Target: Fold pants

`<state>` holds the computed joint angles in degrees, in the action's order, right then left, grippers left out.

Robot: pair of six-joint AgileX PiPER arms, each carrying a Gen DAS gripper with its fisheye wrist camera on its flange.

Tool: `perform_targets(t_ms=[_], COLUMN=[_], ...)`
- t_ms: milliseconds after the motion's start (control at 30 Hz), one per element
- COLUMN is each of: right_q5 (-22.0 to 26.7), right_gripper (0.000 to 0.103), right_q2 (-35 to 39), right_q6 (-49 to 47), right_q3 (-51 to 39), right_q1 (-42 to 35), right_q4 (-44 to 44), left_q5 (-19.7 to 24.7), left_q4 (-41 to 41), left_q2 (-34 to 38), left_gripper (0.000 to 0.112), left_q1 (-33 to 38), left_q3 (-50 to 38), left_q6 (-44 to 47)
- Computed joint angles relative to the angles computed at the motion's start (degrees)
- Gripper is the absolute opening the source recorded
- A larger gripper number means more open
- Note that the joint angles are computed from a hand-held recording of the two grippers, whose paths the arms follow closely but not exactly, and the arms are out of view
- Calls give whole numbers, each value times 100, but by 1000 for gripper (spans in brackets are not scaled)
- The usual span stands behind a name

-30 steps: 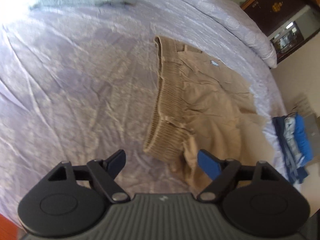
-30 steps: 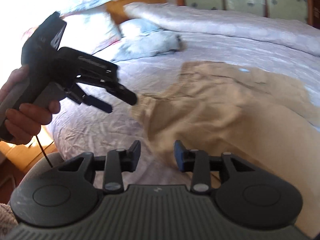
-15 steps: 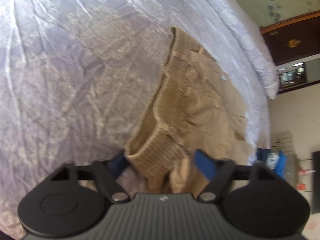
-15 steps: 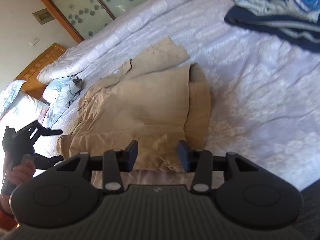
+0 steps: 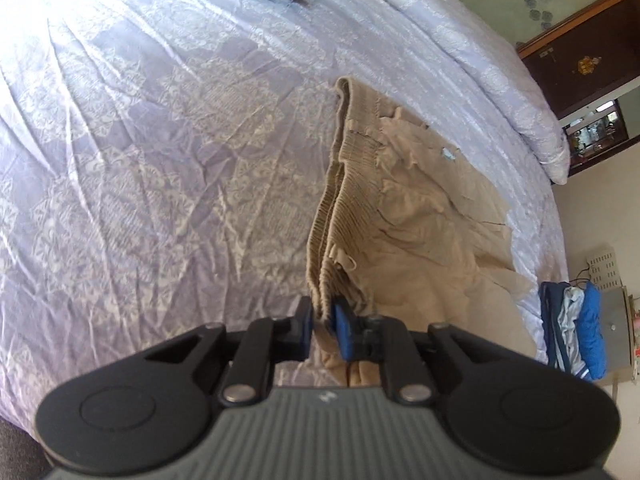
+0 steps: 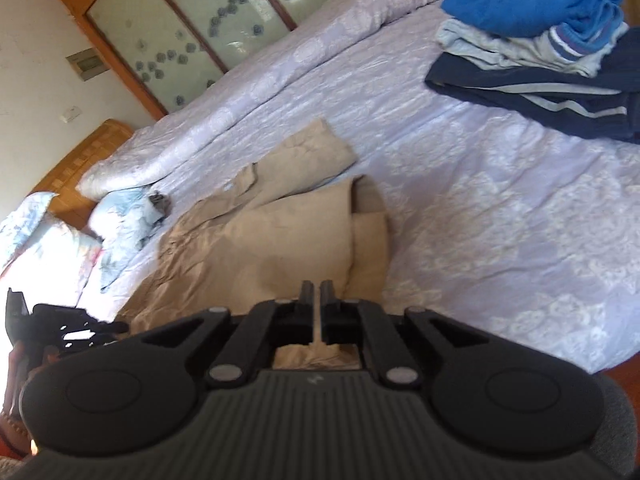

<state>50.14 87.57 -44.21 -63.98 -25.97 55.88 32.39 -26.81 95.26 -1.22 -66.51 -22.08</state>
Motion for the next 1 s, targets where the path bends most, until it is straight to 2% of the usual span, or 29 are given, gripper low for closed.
perform_targets(t_ms=[67,100,200,267,300,333,367,400,500,567,667,833,900,1000], right_q5=[-26,36,197,369,211,247,430,441,437,685,667,205,124,184], right_gripper=[46,53,55,49,41,12,9,9,7,3,3,3,3,3], right_q2=[409,573,1060,1430,1387,1377,1367,1216,586,278,-7,436,500,503], right_q6=[160,163,507,1063,1167,1188,1181,1034,545,296,203,787,661,779], right_q3=[-203,-282,-615,-971,-945,-1016,-1093,-981,-649,-486,-216,112,253,123], right_q1=[82,93,361,665,762,799,767,694,498,220,46,260,192,237], right_q4=[166,299,159,-431,-532,-593,-542,-324,-78,116,-94,-694,-410,-572], left_q5=[30,33,100,95,80,62,38,42,82,97,76,126,158,236], left_q4=[-32,-120,-360,-718,-840,-831,-644,-424,77,349,648,837,1239,2015], left_q2=[75,108,219,262,277,291,310,318,307,276,268,229,213,235], left_gripper=[28,36,38,38,38,31,25,15,14,14,14,15,15,15], left_q1=[-3,10,62,142,166,163,109,58,-71,-153,-254,-275,-409,-686], left_q3=[-38,-48,-101,-63,-48,-49,-81,-116,-183,-195,-213,-216,-266,-390], left_q6=[-35,60,215,433,510,495,368,235,-81,-246,-455,-599,-908,-1503])
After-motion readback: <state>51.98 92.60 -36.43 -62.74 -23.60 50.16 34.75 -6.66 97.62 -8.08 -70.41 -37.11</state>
